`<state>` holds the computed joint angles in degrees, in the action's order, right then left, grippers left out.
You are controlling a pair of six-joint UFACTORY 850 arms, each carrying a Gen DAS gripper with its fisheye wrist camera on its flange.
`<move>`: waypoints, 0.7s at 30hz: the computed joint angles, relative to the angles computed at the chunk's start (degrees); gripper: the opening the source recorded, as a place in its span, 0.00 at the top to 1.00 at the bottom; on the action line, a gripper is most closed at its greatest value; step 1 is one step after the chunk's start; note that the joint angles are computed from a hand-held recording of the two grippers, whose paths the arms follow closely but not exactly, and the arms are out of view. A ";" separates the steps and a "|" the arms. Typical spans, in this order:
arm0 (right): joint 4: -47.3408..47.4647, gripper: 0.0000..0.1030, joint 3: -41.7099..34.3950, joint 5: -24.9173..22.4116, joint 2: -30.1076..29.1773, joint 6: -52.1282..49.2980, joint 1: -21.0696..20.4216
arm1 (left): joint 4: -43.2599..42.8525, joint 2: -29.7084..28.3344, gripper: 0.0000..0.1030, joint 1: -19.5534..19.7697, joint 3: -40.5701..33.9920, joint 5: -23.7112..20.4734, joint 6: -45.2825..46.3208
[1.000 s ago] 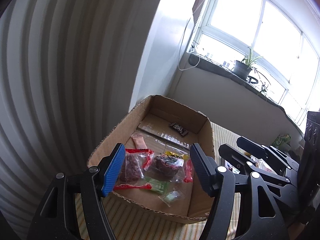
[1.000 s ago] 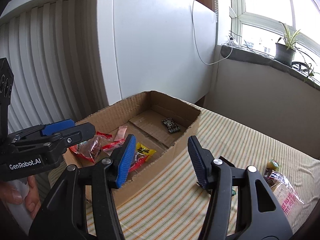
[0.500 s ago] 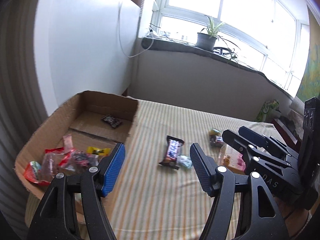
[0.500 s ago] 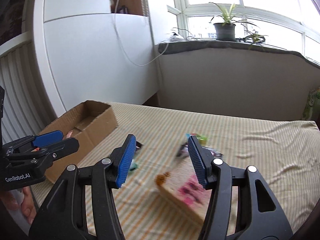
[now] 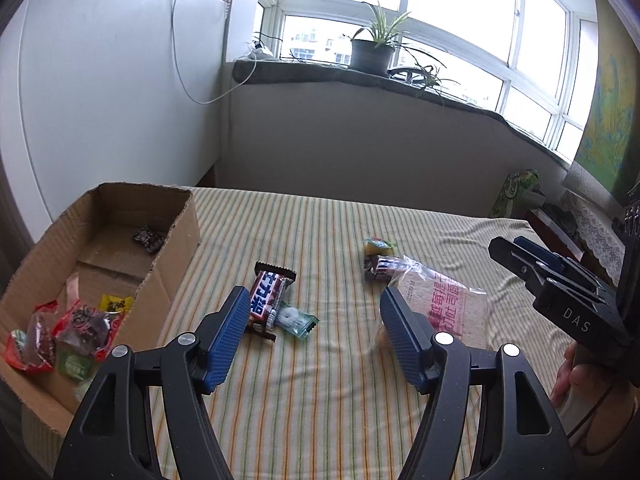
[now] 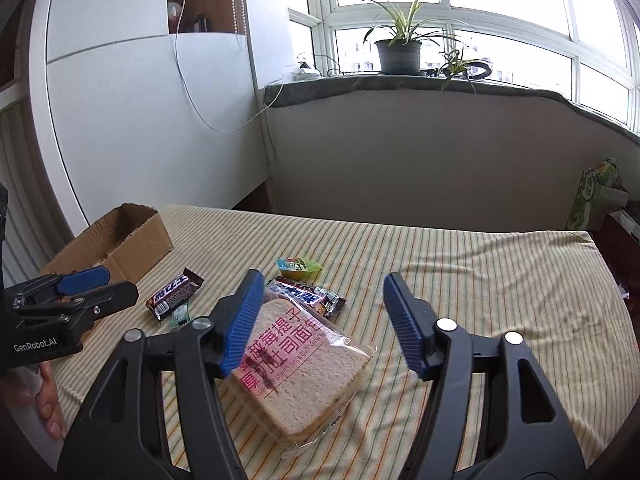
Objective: Organize snacks
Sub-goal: 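Move both open tools back to the chocolate bars on the table, then grasp a chocolate bar with the right tool while the left tool grasps another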
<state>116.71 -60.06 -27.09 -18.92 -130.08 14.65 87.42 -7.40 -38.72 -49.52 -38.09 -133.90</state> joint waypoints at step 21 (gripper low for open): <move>-88.28 0.12 -38.52 -12.07 -24.24 69.37 7.26 | -23.01 -7.46 0.29 11.97 -6.21 15.08 20.35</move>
